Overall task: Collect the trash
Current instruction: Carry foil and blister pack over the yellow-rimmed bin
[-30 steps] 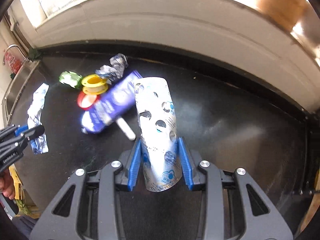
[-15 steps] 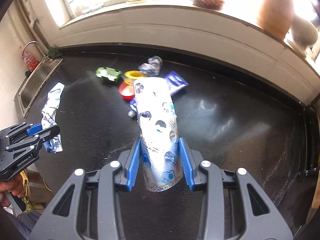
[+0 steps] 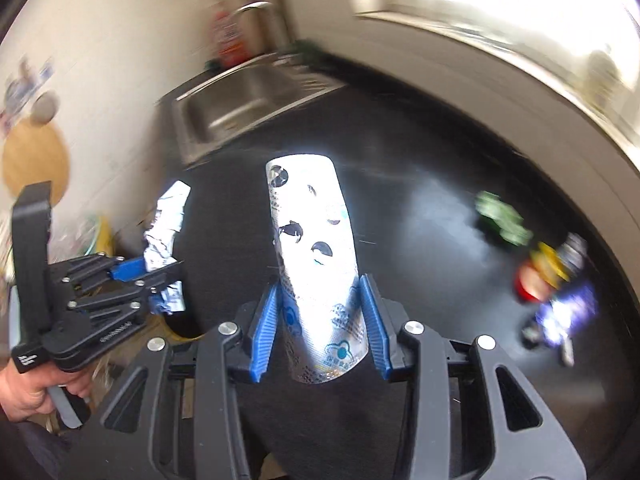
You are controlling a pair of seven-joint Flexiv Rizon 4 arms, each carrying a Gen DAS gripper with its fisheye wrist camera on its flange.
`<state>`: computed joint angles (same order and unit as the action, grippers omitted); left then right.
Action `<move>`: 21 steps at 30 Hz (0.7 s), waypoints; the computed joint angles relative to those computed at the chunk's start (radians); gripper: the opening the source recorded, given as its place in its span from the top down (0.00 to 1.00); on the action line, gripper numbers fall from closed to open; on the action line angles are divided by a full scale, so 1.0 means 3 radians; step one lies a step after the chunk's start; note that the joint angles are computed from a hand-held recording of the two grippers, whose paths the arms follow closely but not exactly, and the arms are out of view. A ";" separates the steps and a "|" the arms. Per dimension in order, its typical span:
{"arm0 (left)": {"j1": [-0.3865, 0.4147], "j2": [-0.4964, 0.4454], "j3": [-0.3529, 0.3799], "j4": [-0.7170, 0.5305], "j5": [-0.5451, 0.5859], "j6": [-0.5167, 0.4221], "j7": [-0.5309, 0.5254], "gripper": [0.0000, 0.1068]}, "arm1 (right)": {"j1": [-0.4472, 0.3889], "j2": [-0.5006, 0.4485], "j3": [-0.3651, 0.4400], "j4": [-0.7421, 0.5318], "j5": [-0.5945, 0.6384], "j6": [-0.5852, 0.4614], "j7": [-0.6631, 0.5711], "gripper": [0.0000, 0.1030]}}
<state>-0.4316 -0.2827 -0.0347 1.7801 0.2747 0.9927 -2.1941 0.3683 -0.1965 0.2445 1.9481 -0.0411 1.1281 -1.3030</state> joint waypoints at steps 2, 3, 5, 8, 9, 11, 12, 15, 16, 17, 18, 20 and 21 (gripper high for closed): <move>0.0052 0.0187 0.0130 0.0329 0.0031 0.0023 -0.0219 0.75 | 0.0078 -0.0302 0.0187 -0.0382 0.0222 -0.0199 -0.0292 0.61; 0.0106 0.0285 0.0178 0.0519 0.0037 0.0046 -0.0325 0.75 | 0.0136 -0.0447 0.0253 -0.0558 0.0266 -0.0310 -0.0393 0.61; 0.0232 0.0413 0.0214 0.0814 0.0033 0.0129 -0.0468 0.75 | 0.0273 -0.0706 0.0343 -0.0859 0.0304 -0.0484 -0.0525 0.61; 0.0450 0.0545 0.0266 0.1232 0.0038 0.0291 -0.0621 0.75 | 0.0521 -0.1108 0.0389 -0.1291 0.0262 -0.0713 -0.0628 0.61; 0.0536 0.0558 0.0282 0.1377 0.0017 0.0408 -0.0623 0.75 | 0.0610 -0.1239 0.0384 -0.1430 0.0236 -0.0779 -0.0627 0.61; 0.0673 0.0541 0.0293 0.1556 -0.0014 0.0586 -0.0599 0.75 | 0.0771 -0.1503 0.0375 -0.1744 0.0214 -0.0967 -0.0571 0.61; 0.0728 0.0514 0.0294 0.1605 -0.0033 0.0669 -0.0577 0.75 | 0.0811 -0.1592 0.0371 -0.1849 0.0222 -0.1019 -0.0568 0.61; 0.0864 0.0373 0.0316 0.1747 -0.0120 0.0966 -0.0495 0.75 | 0.1013 -0.1921 0.0283 -0.2219 0.0131 -0.1147 -0.0501 0.60; 0.0935 0.0305 0.0293 0.1820 -0.0254 0.1125 -0.0390 0.75 | 0.1062 -0.2057 0.0266 -0.2391 0.0120 -0.1254 -0.0460 0.60; 0.0990 0.0237 0.0270 0.1880 -0.0381 0.1274 -0.0298 0.75 | 0.1090 -0.2190 0.0255 -0.2568 0.0122 -0.1351 -0.0438 0.60; 0.1027 0.0180 0.0257 0.1926 -0.0480 0.1386 -0.0206 0.75 | 0.1126 -0.2287 0.0235 -0.2697 0.0118 -0.1431 -0.0412 0.60; 0.1016 0.0070 0.0264 0.1952 -0.0611 0.1491 -0.0077 0.75 | 0.1199 -0.2445 0.0185 -0.2909 0.0082 -0.1530 -0.0396 0.60; 0.1007 0.0027 0.0282 0.1958 -0.0648 0.1552 -0.0017 0.75 | 0.1225 -0.2496 0.0160 -0.2975 0.0065 -0.1561 -0.0397 0.59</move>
